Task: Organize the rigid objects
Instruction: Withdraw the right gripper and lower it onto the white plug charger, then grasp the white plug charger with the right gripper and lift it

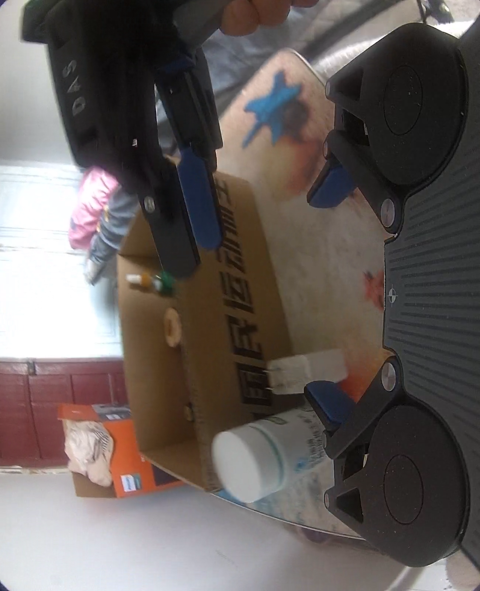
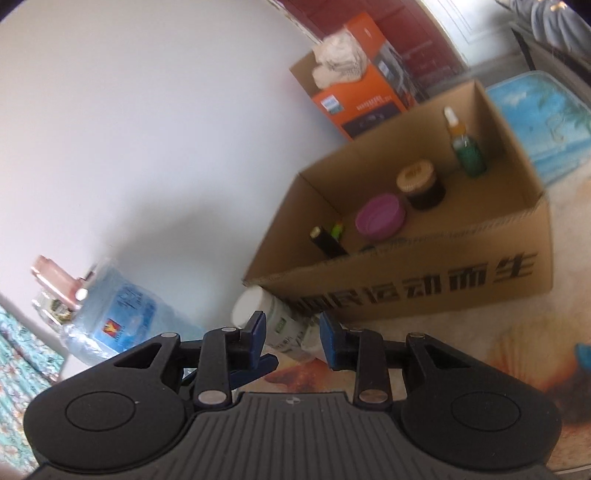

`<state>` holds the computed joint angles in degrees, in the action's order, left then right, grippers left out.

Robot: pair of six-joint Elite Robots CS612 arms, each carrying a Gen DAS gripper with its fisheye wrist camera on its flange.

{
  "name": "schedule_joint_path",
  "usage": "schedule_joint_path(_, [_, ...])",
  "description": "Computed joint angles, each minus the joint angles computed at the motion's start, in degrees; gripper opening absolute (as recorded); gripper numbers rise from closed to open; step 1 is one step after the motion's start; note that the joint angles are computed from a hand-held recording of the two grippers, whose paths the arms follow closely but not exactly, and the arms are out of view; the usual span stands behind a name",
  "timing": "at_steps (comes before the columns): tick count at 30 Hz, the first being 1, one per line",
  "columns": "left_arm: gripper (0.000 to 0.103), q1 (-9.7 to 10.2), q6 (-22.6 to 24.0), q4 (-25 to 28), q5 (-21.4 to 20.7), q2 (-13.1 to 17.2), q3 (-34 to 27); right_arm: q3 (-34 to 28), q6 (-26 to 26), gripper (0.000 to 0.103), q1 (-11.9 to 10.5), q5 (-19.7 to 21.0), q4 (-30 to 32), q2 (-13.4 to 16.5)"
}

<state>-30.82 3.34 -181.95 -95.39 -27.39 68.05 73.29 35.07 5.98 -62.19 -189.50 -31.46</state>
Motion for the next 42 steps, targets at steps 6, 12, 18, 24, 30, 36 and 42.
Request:
schedule_joint_path(6, [0.086,-0.65,0.2,-1.4,5.9,1.9,-1.9,-7.2,-1.5,0.035,1.0,0.9,8.2,4.2])
schedule_joint_path(12, [0.065,-0.50,-0.2,0.0,8.3,3.6,-4.5,-12.5,-2.9,0.034,1.3,2.3,13.7,7.2])
schedule_joint_path(18, [0.045,-0.07,-4.0,1.8,8.5,4.5,-6.4,-14.2,-2.8,0.031,1.3,3.0,14.8,8.3])
schedule_joint_path(24, [0.035,0.42,-4.1,1.5,6.9,4.7,-6.9,-12.3,-1.5,0.029,0.9,3.3,13.6,7.7])
schedule_joint_path(30, [0.035,0.37,-2.2,-0.1,3.7,3.7,-4.4,-7.9,-0.2,0.030,0.5,1.7,11.7,5.4])
schedule_joint_path(36, [0.035,0.01,0.4,-0.4,-0.8,2.7,-2.6,-0.8,1.7,0.030,-0.2,-0.7,8.1,2.0])
schedule_joint_path(42, [0.035,-0.64,4.1,-0.7,-4.0,1.6,-0.5,4.0,4.0,0.030,-0.5,-3.7,5.1,-0.3])
